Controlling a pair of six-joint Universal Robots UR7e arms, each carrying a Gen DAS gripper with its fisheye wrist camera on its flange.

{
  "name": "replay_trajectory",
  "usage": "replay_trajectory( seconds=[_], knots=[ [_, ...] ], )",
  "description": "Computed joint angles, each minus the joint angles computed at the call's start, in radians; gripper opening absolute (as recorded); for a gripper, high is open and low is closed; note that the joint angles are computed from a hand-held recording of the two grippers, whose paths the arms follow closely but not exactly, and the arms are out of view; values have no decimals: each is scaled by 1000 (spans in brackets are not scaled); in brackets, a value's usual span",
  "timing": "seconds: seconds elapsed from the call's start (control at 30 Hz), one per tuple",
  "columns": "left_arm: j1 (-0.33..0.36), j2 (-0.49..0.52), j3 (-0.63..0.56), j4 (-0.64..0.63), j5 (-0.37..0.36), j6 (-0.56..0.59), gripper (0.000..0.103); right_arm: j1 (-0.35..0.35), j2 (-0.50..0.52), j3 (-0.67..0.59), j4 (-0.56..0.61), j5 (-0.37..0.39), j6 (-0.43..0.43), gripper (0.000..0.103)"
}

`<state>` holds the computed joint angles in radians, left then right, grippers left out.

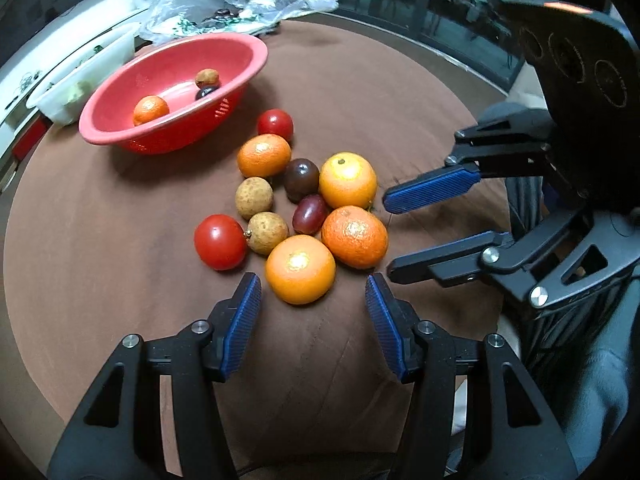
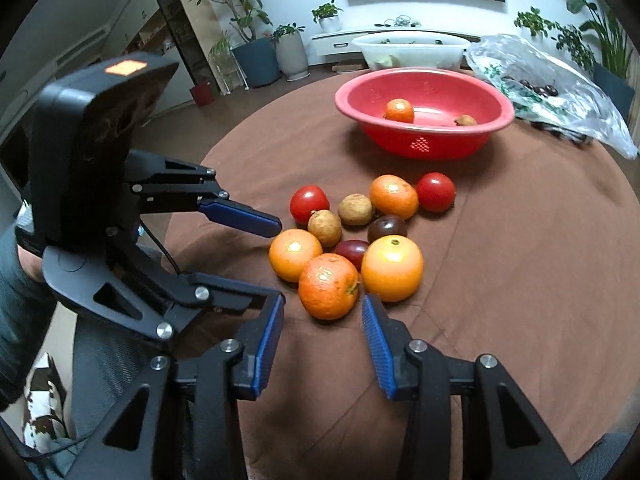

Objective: Organize fruits
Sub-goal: 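Move both tools back to the pile and grasp a tangerine with the right tool, then grasp an orange with the left tool while the right tool lifts its tangerine toward the basin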

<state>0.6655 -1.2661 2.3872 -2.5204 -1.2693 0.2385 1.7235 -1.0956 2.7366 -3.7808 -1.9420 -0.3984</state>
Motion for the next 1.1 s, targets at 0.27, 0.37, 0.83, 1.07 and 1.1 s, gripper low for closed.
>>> replay_trajectory(
  seconds=[0.27,0.37,0.83,1.07,1.1],
  knots=[
    [24,2,-17,10,9,0,53,47,88,-44,-48,-81,-34,44],
    [25,6,-22,17,15,3,53,53,110,-51,-66,-97,-56,40],
    [-10,40,-6,-14,10,-6,53,20,9,24,-41,-88,-27,35],
    [-13,61,-5,-56,14,-37,47,6,-23,43,-48,-69,-19,35],
    [-12,60,-5,-61,16,-42,45,6,-23,45,-50,-67,-20,35]
  ],
)
